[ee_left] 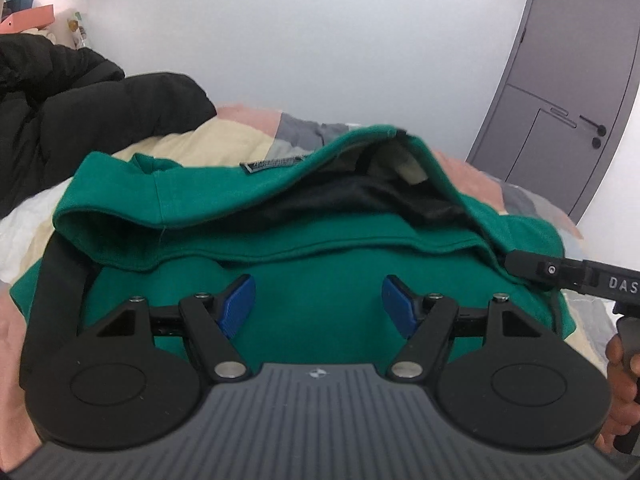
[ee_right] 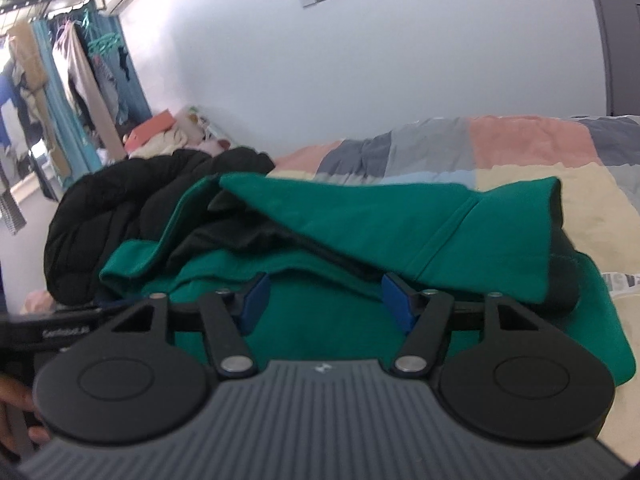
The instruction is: Fold large clothes
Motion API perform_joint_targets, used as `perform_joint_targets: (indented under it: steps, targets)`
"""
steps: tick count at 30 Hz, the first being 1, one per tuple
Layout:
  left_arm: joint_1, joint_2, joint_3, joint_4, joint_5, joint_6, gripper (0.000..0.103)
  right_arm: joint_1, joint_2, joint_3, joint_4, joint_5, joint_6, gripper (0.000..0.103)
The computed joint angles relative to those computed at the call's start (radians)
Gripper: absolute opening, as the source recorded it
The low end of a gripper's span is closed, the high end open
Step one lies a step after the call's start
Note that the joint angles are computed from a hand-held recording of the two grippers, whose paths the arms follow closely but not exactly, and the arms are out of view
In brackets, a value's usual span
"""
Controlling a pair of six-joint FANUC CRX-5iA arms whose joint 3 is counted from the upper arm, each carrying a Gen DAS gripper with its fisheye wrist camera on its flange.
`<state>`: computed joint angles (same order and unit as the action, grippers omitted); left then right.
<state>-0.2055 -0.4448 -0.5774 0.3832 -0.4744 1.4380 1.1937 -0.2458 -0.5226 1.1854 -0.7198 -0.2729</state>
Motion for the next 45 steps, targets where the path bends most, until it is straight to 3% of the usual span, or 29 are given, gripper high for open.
perform_joint_targets:
  steps: [9, 13, 18, 25, 28, 33, 36, 39, 40, 42, 43, 45]
  targets:
    - [-0.001, 0.028, 0.047, -0.088, -0.037, 0.087, 0.075, 0.017, 0.030, 0.042, -0.135, -0.064, 0.071, 0.035]
    - [0.007, 0.046, 0.107, -0.221, -0.097, 0.262, 0.074, 0.020, 0.042, 0.059, -0.186, -0.103, 0.090, 0.033]
    - [0.051, 0.058, 0.126, -0.260, -0.133, 0.335, 0.073, 0.015, 0.092, 0.094, -0.185, -0.223, 0.088, 0.033]
    - [0.118, 0.093, 0.086, -0.147, -0.041, 0.238, 0.073, -0.093, 0.109, 0.073, -0.098, -0.163, -0.011, 0.034]
    - [0.126, 0.126, 0.106, -0.160, -0.007, 0.242, 0.073, -0.135, 0.140, 0.082, -0.039, -0.162, 0.005, 0.034]
    - [0.133, 0.194, 0.147, -0.145, 0.045, 0.233, 0.073, -0.212, 0.158, 0.092, -0.014, -0.083, -0.033, 0.034]
    - [0.130, 0.196, 0.134, -0.124, 0.118, 0.205, 0.073, -0.236, 0.167, 0.098, 0.031, -0.058, -0.079, 0.034]
    - [0.125, 0.176, 0.076, -0.011, 0.241, 0.078, 0.073, -0.266, 0.165, 0.089, 0.099, -0.032, -0.173, 0.034]
    - [0.125, 0.171, 0.075, -0.024, 0.261, 0.087, 0.073, -0.281, 0.165, 0.087, 0.132, -0.021, -0.215, 0.034]
    - [0.134, 0.172, 0.123, -0.156, 0.234, 0.213, 0.073, -0.293, 0.162, 0.077, 0.190, -0.033, -0.270, 0.034]
    - [0.139, 0.173, 0.133, -0.169, 0.226, 0.226, 0.073, -0.292, 0.164, 0.081, 0.191, -0.048, -0.266, 0.036]
    - [0.149, 0.174, 0.112, -0.080, 0.232, 0.140, 0.073, -0.278, 0.169, 0.096, 0.152, -0.081, -0.233, 0.036]
